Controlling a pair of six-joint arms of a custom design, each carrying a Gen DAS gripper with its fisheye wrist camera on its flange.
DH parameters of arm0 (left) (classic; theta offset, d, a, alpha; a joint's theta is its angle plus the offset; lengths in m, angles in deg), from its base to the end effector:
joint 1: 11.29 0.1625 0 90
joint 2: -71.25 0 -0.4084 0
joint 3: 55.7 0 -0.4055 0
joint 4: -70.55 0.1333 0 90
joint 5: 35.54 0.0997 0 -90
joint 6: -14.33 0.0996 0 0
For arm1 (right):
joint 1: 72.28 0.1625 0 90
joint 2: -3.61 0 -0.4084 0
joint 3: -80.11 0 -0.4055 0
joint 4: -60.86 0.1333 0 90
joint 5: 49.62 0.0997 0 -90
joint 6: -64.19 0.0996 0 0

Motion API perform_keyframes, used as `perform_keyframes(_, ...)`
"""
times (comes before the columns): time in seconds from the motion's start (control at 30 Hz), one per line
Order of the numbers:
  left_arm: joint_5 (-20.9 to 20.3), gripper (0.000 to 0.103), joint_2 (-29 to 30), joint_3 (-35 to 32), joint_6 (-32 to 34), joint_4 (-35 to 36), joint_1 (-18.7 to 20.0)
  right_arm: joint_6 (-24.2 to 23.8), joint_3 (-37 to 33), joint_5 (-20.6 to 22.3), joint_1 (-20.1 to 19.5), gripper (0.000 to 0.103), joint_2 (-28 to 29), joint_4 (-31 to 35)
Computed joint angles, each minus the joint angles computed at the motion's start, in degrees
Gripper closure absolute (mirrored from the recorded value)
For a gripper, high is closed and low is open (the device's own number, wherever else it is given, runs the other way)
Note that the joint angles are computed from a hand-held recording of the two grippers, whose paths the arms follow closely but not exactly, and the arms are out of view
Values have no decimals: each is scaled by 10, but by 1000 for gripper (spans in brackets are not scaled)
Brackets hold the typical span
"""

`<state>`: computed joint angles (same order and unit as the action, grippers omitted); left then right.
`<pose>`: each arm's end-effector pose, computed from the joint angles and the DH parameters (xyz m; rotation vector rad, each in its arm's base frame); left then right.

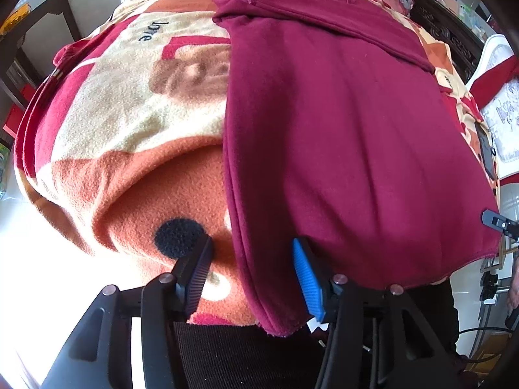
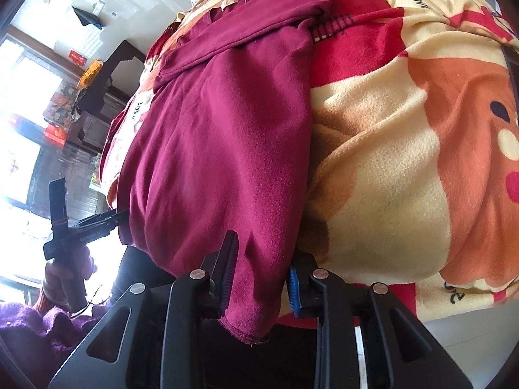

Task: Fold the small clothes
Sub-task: 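Grasp the shirt hem with the left gripper while the right gripper grasps it too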

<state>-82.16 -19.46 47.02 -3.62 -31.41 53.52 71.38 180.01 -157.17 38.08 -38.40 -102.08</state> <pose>-0.0265 -0.5303 0.4140 0.1528 2.4092 -0.3520 0.3195 -0.5640 0.0265 0.2709 -2.8573 0.4736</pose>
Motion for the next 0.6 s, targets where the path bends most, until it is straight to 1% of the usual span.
perform_keyframes(0.13, -19, 49, -4, -8, -2, 16, 3, -1, 3, -8, 4, 95, -6, 4)
perform_keyframes(0.23, -38, 49, -6, -15, -4, 23, 10, -4, 8, -3, 2, 95, -11, -2)
perform_keyframes(0.43, -38, 51, -6, -15, -3, 21, 10, -6, 5, 2, -1, 95, -8, 10)
perform_keyframes(0.47, -37, 54, -6, -14, -5, 21, 10, -7, 3, 4, -1, 95, -6, 13)
perform_keyframes(0.53, -33, 66, -7, -15, -7, 24, 10, -14, 1, 2, 0, 95, -4, 13)
perform_keyframes(0.57, -39, 81, -8, -17, -6, 24, 13, -17, 1, -1, 1, 97, -4, 12)
perform_keyframes(0.6, -51, 87, -8, -22, -4, 29, 17, -22, 1, -5, 3, 103, -4, 12)
